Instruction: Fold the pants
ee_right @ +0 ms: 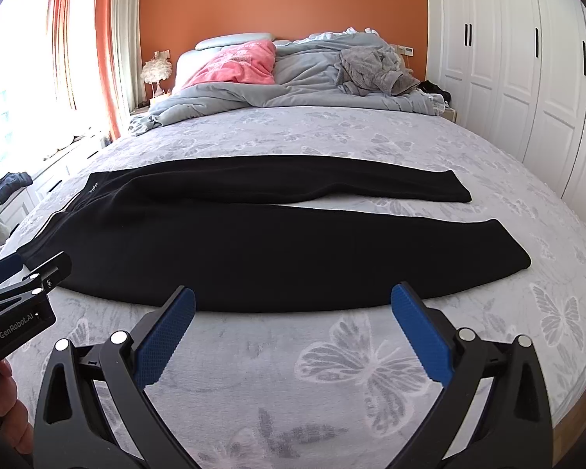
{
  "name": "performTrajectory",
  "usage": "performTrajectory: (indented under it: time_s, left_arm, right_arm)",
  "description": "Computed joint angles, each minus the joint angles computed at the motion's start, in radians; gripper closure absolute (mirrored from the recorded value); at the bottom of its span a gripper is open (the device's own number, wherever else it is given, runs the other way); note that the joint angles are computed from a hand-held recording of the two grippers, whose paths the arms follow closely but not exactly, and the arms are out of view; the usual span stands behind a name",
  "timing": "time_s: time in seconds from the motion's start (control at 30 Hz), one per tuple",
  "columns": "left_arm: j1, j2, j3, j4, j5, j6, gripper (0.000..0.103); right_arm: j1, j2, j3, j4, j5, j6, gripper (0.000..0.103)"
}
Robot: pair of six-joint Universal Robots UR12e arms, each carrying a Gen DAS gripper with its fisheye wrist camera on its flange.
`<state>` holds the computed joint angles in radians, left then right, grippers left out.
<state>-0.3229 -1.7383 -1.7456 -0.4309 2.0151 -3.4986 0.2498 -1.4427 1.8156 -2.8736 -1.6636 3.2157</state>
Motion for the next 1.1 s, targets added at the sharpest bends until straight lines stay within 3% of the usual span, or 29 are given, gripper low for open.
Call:
performTrajectory:
  time_s: [0.37,0.5,0.6,0.67,0.73,0.87,1.0,1.1]
  left_arm:
    - [0.002,-0.001,0.003,-0.007,-0.013,0.002,0.02]
    - [0.027,0.0,0.005,-0.031,-0.11,-0.01,0.016]
    - [0.074,0.001,0.023,-0.085,-0.283,-0.016,0.016]
    - [0.109,-0.001,0.051,-0.105,-0.326,-0.022,0.016]
    - [0.154,-0.006,0.084,-0.091,-0.343,-0.013,0.016]
    - [0.25,-0.063,0.203,-0.171,-0.314,0.006,0.013]
    - [0.358,-0.16,0.334,-0.313,-0.348,-0.079,0.013]
    - [0.412,-0.244,0.424,-0.397,-0.373,-0.133,0.013]
  right_arm:
    - [-0.007,-0.002,0.003,0.006,0.007,0.003,0.005]
    - [-0.017,-0.002,-0.001,0.04,0.025,0.008,0.005]
    - [-0.034,0.008,-0.022,0.089,0.061,-0.025,0.005]
    - [-0.06,0.018,-0.069,0.164,0.114,-0.05,0.005]
    - [-0.11,0.032,-0.128,0.214,0.2,-0.095,0.005]
    - [-0.187,0.108,-0.261,0.286,0.152,-0.165,0.005]
    - [-0.275,0.236,-0.426,0.415,0.213,-0.098,0.005]
    - [-0.298,0.338,-0.54,0.46,0.17,-0.069,0.005]
